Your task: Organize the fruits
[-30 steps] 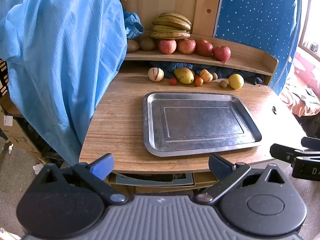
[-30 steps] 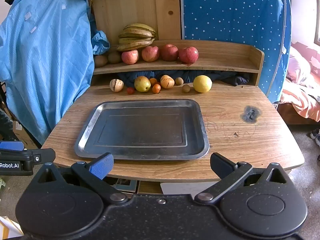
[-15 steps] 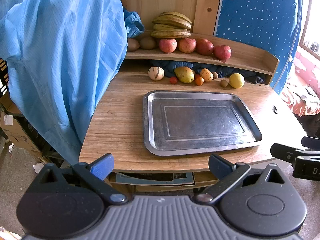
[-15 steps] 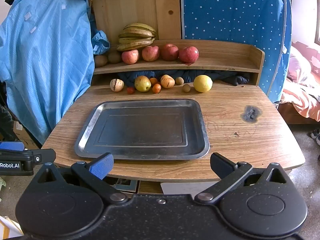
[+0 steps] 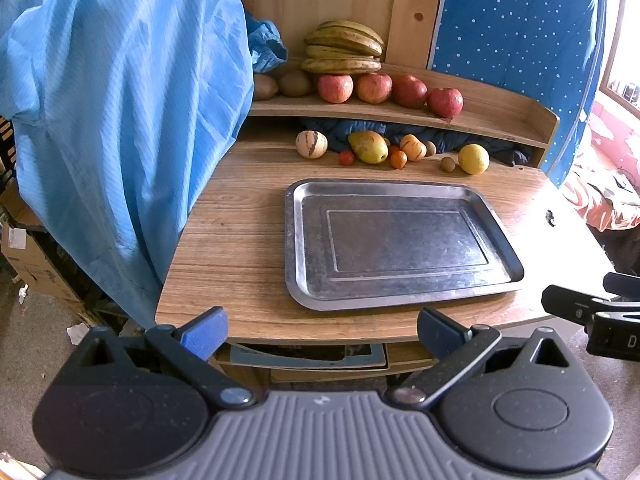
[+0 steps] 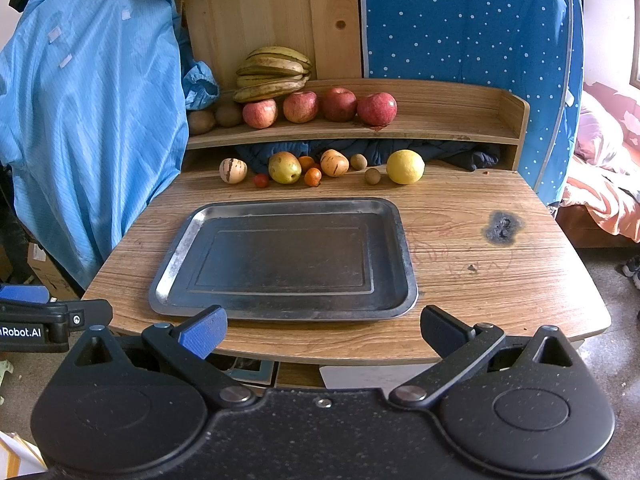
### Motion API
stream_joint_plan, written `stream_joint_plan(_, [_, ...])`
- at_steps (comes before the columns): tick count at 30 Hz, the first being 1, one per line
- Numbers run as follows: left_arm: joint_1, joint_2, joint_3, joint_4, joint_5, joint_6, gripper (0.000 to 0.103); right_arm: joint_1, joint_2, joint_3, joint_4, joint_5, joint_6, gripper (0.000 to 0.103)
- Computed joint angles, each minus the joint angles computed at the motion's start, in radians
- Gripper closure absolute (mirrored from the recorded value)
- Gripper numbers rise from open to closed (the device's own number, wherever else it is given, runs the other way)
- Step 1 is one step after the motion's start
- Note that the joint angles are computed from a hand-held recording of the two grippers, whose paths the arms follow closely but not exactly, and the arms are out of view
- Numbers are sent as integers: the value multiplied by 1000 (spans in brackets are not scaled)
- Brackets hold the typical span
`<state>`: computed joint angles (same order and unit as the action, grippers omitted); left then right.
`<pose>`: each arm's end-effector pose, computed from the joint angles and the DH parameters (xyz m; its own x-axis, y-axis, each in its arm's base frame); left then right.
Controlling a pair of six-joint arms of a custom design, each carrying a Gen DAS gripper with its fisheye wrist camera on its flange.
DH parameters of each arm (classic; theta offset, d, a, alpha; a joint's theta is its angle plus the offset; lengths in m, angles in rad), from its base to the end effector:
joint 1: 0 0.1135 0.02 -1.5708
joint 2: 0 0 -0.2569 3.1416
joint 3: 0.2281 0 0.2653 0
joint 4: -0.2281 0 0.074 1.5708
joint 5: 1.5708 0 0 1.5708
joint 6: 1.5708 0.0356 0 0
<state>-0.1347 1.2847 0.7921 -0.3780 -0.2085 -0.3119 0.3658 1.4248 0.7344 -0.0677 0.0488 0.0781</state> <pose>0.2722 -0.0295 0.2074 -0.7210 -0.2052 -0.6619 -0.2333 0.9713 -0.0471 0.2804 0.1056 0.1740 -0.6654 -0.1714 -0.7265 -0.2731 0.9617 0.0232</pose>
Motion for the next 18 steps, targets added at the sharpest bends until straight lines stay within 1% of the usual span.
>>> stream_joint_plan(11, [-21,28,25,-17,-25,-21,1,-14,5,5,-2,-17,-9,1])
stream_joint_plan(18, [-43,58,58,-47,-50,-56,1,-59,31,19,3,-70,-44,1])
